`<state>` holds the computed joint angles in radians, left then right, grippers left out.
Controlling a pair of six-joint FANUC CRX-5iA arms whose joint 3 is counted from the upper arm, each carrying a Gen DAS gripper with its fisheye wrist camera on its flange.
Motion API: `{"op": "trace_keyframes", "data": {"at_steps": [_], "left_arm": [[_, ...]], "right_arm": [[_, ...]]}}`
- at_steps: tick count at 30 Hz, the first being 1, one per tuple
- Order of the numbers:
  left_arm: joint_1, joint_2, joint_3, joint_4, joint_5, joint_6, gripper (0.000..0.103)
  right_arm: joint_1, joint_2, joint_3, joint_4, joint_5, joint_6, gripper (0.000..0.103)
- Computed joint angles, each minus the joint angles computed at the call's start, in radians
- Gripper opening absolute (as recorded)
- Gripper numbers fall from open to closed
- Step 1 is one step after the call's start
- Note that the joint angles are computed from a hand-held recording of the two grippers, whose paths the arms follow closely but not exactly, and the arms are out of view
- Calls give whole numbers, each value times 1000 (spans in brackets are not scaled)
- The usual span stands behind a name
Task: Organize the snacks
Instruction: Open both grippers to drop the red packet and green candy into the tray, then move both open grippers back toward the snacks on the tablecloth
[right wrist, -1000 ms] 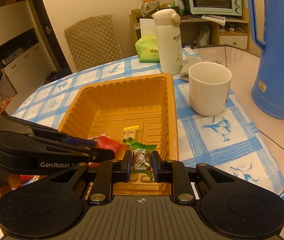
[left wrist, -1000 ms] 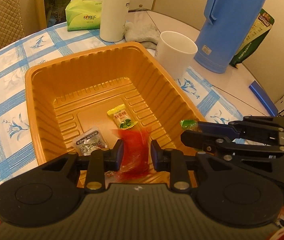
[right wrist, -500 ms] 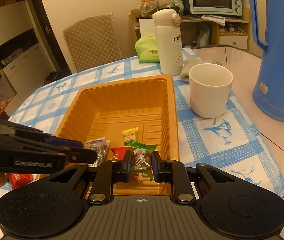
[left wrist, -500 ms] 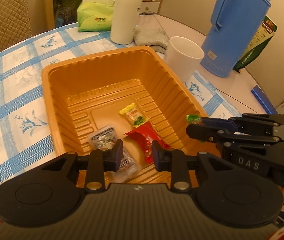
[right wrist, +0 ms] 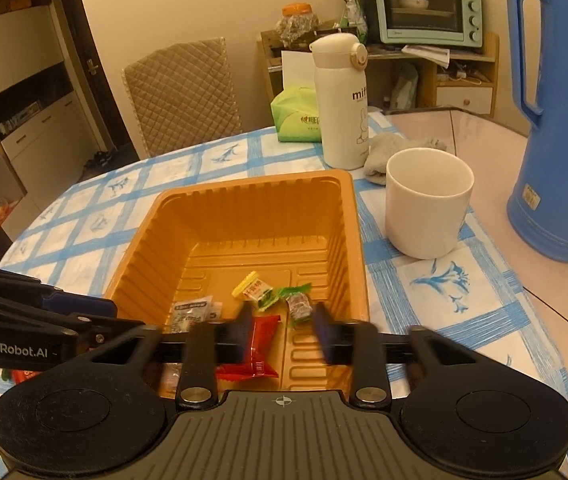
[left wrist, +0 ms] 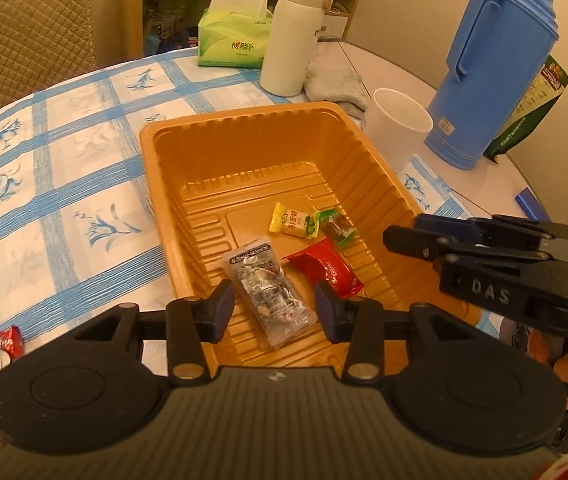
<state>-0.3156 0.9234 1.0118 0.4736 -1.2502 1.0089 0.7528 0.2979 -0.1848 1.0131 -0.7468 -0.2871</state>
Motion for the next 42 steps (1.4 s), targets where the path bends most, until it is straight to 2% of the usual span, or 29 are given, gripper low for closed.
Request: {"op": "trace_keyframes", "data": {"at_steps": [1,3,15,18,20,24,31,42], "left_arm": [[1,-11,-19,2,10,-3,43],[4,-40,-66,13,33,-20,43],[37,-203,-319,86,141,-115,52],[52,-242,-379,100,160,-130,56],[64,-271,-419,105,176,-142,63],[92,-318,-491,120,191,-171,67],[153,-392,-602,144,200,-226,67],[257,-458,-703,145,177,-276,67]], "right_arm": [[6,-1,-1,11,-12,-12,62],[15,-8,-11,35,-19,-38,64],[91,-43,-13,12,-88,-122,69],[116,-45,-5,0,-105,-137,71],[135,-40,5,-6,-120,-143,71],[169,-29,31,-24,-144,-143,72],[222,6,96,-64,-184,-138,73],[278,94,231,-126,-204,-86,73]]}}
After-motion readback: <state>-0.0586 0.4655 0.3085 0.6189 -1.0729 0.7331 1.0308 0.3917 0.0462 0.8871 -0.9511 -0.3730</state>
